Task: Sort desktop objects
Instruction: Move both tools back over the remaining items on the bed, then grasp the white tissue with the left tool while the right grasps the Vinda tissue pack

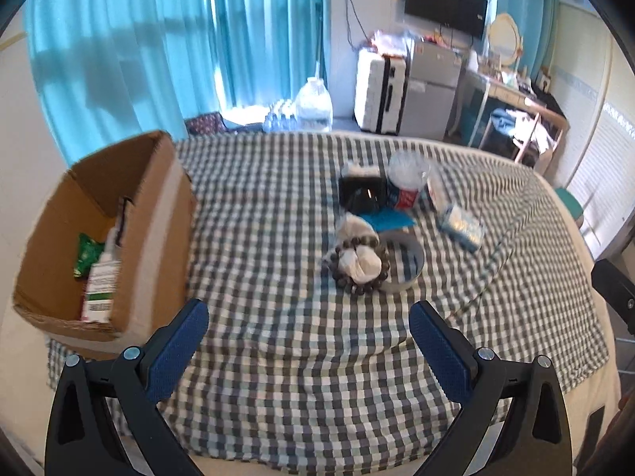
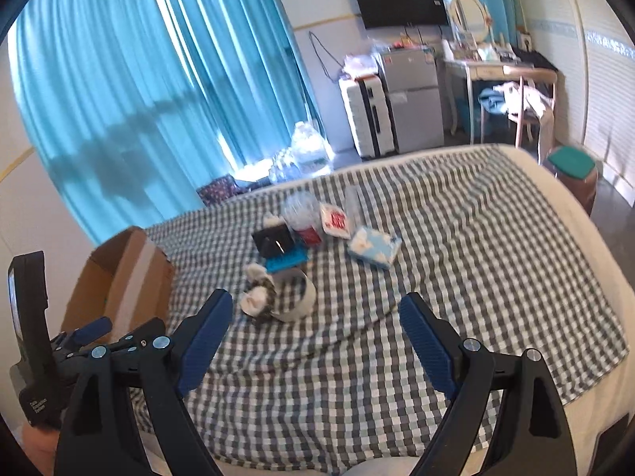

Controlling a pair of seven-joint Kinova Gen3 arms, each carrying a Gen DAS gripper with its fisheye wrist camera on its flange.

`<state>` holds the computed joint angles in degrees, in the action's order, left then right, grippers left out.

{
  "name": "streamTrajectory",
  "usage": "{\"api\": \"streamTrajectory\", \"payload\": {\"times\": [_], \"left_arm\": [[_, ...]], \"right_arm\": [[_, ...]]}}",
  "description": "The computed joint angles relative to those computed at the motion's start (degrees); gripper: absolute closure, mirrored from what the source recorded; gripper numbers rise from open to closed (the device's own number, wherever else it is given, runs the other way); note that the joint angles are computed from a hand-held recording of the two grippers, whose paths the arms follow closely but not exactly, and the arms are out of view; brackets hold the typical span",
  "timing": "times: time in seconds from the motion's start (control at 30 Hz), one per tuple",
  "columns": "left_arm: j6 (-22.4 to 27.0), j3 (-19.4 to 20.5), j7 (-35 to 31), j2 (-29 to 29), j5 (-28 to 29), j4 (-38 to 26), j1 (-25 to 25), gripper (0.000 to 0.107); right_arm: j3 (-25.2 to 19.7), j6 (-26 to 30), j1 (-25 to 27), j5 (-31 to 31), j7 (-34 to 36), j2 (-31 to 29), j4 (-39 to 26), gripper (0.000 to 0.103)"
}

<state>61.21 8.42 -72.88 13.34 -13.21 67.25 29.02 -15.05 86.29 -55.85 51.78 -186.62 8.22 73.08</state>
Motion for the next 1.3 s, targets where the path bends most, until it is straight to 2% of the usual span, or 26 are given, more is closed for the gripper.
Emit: {"api": "streamTrajectory", "payload": {"times": [0.2, 0.27, 0.43, 0.5, 0.6, 0.77, 0.8, 0.83, 0.9, 1.07, 1.2, 1.3], "left_arm": [[0.57, -0.4, -0.17, 6.79, -0.74, -1.94, 2.1, 0.004], [0.78, -1.25, 0.1, 9.13, -1.53, -2.68, 3.25, 0.004], [-1.27, -2.57, -1.03, 13.24, -2.54, -3.06, 4.53, 0.004], [-3.13, -1.89, -3.5, 14.28, -0.83, -2.85, 3.34, 0.004], [-4.47, -2.85, -4.79, 16.01, -0.8, -3.65, 3.71, 0.004], [-6.17, -4.7, -3.21, 17.89, -1.78, -4.16, 4.96, 0.007], [-7.18, -4.83, -3.11, 17.66, -1.53, -3.49, 4.92, 0.02], [-8.05, -3.9, -3.95, 17.4, -0.48, -2.85, 3.97, 0.044], [-8.53, -3.16, -5.55, 17.53, 0.72, -2.76, 3.33, 0.071], [-8.78, -3.45, -6.32, 16.52, 1.12, -2.7, 3.14, 0.092], [-8.1, -2.78, -8.32, 15.57, 3.6, -4.03, 0.47, 0.094], [-6.95, -2.1, -9.53, 15.17, 6.35, -5.57, -1.66, 0.094]], "right_arm": [[1.45, -7.71, 4.94, -5.03, -0.65, 0.08, 5.18, 0.017], [2.17, -10.51, 6.79, -6.35, 0.4, 0.62, 6.34, 0.024], [4.1, -16.26, 9.92, -9.68, 3.36, 3.09, 6.88, 0.029], [4.93, -18.92, 11.29, -11.69, 5.08, 3.91, 7.01, 0.029], [5.98, -21.02, 11.81, -13.04, 6.34, 4.88, 7.67, 0.029], [7.48, -19.25, 11.72, -14.04, 7.06, 6.03, 7.82, 0.029], [7.83, -19.04, 11.89, -13.83, 7.05, 6.01, 8.01, 0.029], [8.07, -18.71, 12.35, -14.0, 7.8, 6.17, 7.7, 0.029], [8.8, -17.29, 13.17, -13.65, 9.39, 6.72, 6.83, 0.029], [10.37, -20.45, 17.35, -14.29, 14.95, 7.86, 5.81, 0.029], [11.13, -21.21, 19.44, -15.82, 22.08, 9.83, 3.91, 0.028], [12.04, -21.81, 18.96, -13.86, 25.85, 10.72, 3.54, 0.028]]}}
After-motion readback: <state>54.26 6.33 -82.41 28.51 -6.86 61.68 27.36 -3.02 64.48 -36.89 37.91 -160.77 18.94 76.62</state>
